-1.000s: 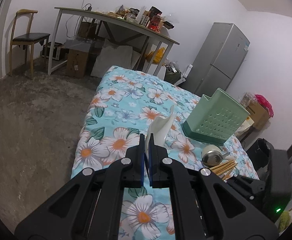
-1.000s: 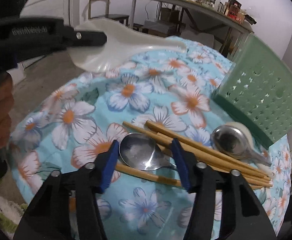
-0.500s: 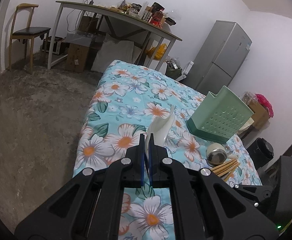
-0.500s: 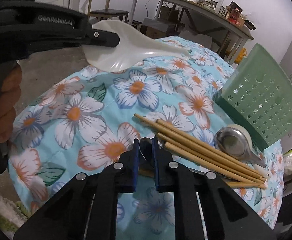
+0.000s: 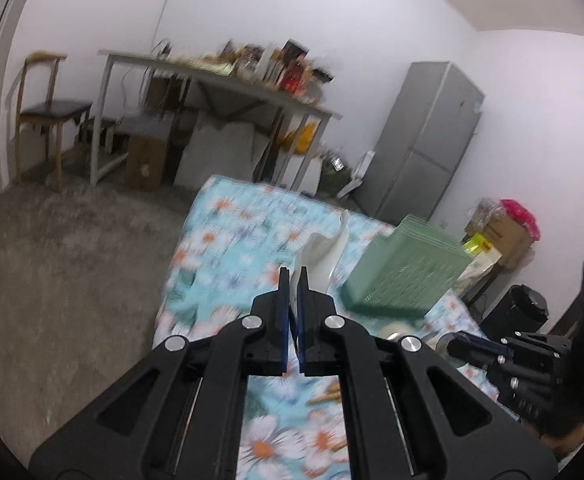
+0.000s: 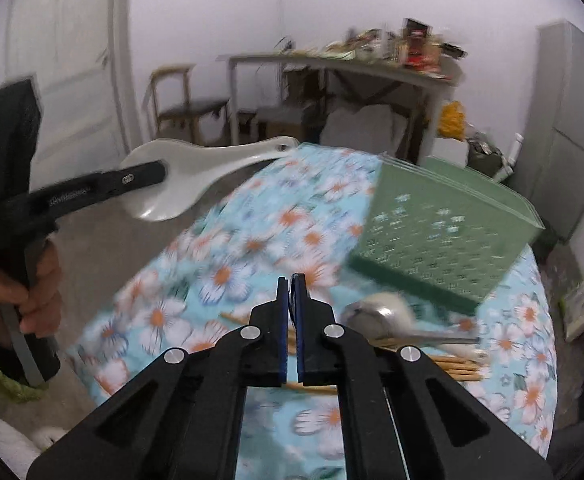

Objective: Organize utensils
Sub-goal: 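Lower the paddle into the green caddy and open the left tool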

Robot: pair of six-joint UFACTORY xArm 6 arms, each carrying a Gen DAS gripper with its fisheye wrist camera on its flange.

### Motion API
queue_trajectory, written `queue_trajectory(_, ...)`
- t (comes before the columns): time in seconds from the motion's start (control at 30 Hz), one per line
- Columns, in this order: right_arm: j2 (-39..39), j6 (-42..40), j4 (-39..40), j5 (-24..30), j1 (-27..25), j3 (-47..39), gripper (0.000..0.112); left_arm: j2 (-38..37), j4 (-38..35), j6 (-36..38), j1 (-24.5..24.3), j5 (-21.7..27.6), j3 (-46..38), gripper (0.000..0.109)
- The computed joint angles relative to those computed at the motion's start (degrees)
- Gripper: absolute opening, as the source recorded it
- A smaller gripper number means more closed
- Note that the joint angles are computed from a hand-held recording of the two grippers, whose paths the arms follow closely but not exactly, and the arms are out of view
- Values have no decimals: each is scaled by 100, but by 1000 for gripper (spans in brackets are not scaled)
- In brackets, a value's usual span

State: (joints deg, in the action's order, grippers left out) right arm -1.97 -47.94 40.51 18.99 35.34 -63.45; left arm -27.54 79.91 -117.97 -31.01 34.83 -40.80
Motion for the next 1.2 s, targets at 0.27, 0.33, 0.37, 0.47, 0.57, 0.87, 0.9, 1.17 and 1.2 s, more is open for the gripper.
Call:
queue_trajectory(0.27,-127,-720,1645,766,-959,-386,3,821,-1219,2396,46,-251,-1419,2)
queue_trajectory(0.33,-136,-921,2012,936,-1176,-478,3,1155,-2026,3436,68,-257,-1869,2)
queue_trajectory(0.37,-134,-1020,2191,1036,-1281,-527,3,1287,-2467,3963,86,-231,-2057,2)
queue_trajectory(0.47,-140,-1328,2659,1225,-1504,-609,3,1821,-4111,5676,153,71,-2807,2)
queue_trajectory(0.57,-140,-1568,2994,1373,-1679,-709,3,2298,-4872,6605,167,736,-3543,2)
queue_trajectory(0.87,-95,-2073,3761,1654,-2064,-836,3,4229,-6354,8693,348,3341,-6770,2)
queue_trajectory(0.9,-87,-2103,3829,1677,-2102,-845,3,4427,-6460,8804,390,3532,-7083,2)
queue_trajectory(1.17,121,-2057,4027,1842,-2391,-1128,3,6188,-6954,9034,687,4638,-9804,17)
queue_trajectory(1.2,138,-2036,4025,1865,-2412,-1163,3,6004,-7114,8898,760,4274,-9450,29)
